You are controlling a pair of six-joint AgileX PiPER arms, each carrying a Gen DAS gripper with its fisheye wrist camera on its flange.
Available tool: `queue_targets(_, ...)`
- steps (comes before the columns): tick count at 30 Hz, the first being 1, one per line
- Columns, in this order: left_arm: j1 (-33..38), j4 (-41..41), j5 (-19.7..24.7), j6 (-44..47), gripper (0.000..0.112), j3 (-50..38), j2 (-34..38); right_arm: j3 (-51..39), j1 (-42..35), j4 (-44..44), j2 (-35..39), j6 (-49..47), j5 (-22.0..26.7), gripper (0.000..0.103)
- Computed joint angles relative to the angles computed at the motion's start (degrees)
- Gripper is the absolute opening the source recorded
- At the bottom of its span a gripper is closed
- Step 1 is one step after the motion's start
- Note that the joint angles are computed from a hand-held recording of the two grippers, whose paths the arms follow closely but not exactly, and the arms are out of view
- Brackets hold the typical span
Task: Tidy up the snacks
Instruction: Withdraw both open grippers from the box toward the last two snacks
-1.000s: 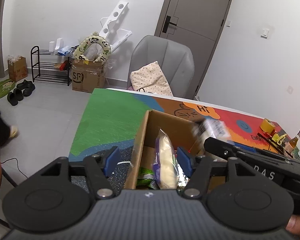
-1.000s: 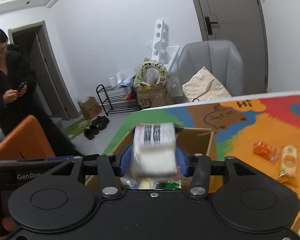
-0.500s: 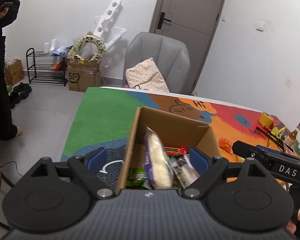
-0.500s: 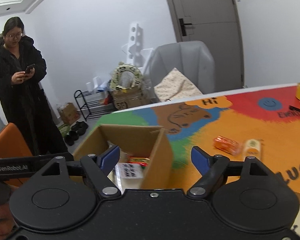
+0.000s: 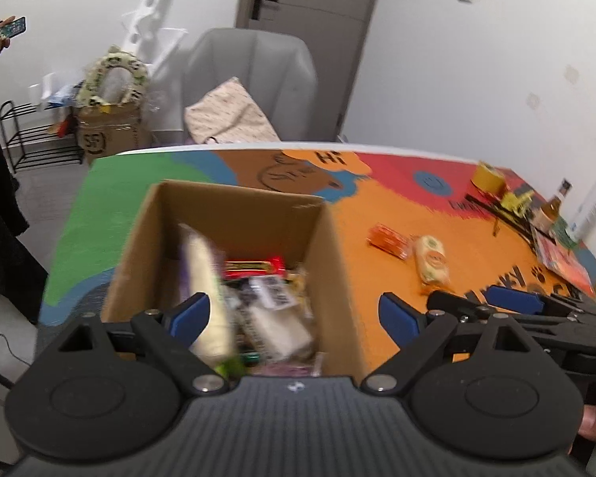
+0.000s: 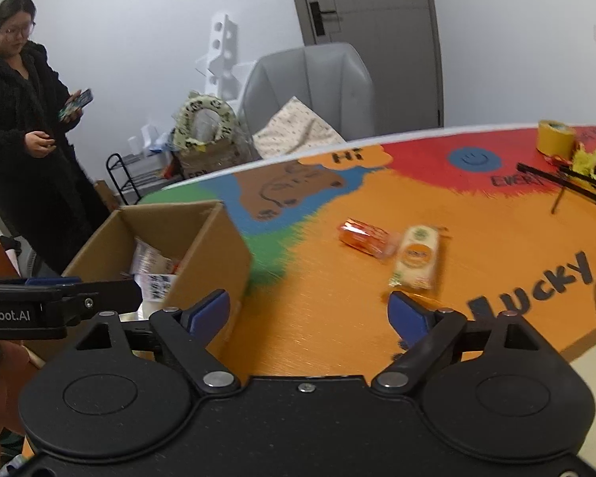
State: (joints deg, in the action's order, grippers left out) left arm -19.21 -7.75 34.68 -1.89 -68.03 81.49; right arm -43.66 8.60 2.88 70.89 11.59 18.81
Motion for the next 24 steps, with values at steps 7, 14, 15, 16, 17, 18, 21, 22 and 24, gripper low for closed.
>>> queue_targets(7, -4.36, 1.35, 7.79, 0.14, 0.091, -11.80, 8.43, -4.94, -7.01, 4.82, 3.52, -10.08, 5.70, 0.092)
queue_targets(14, -7.46, 2.56, 15.45, -0.53, 0.090, -24.89, 17.10, -10.94, -11.83, 7.77, 9.63, -18.23, 10.76, 0.092)
queue_targets(15, -7.78, 2.68, 17.21, -0.35, 0.090, -27.35, 18.81, -11.90, -12.32, 8.26, 10.81, -19.14, 11.72, 0.092)
queue_targets(16, -8.19, 3.20, 19.22, -0.86, 0.089, -30.32, 20.94, -13.06, -12.75, 8.31, 12.23, -19.51, 12.79, 0.092)
queue_targets(17, -8.68, 4.15, 21.25, -2.08, 0.089, -33.34, 22.94, -13.88, -12.80, 7.89, 13.07, -19.36, 13.57, 0.092)
queue_targets(18, -9.35, 5.80, 22.82, -3.33, 0.089, -35.95, 24.52, -14.75, -12.85, 7.38, 14.00, -19.23, 14.30, 0.092)
queue_targets(21, -10.31, 7.88, 27.51, -4.74, 0.089, -44.13, 29.41, -17.79, -13.61, 8.84, 16.89, -21.21, 17.06, 0.090)
queue_targets(22, -10.18, 7.54, 29.40, -4.84, 0.089, -47.19, 30.98, -19.01, -13.89, 8.88, 18.01, -21.10, 18.13, 0.089)
queue_targets(24, -9.62, 5.52, 32.74, -3.40, 0.088, -53.32, 33.82, -20.87, -14.24, 8.46, 19.64, -20.65, 19.32, 0.088)
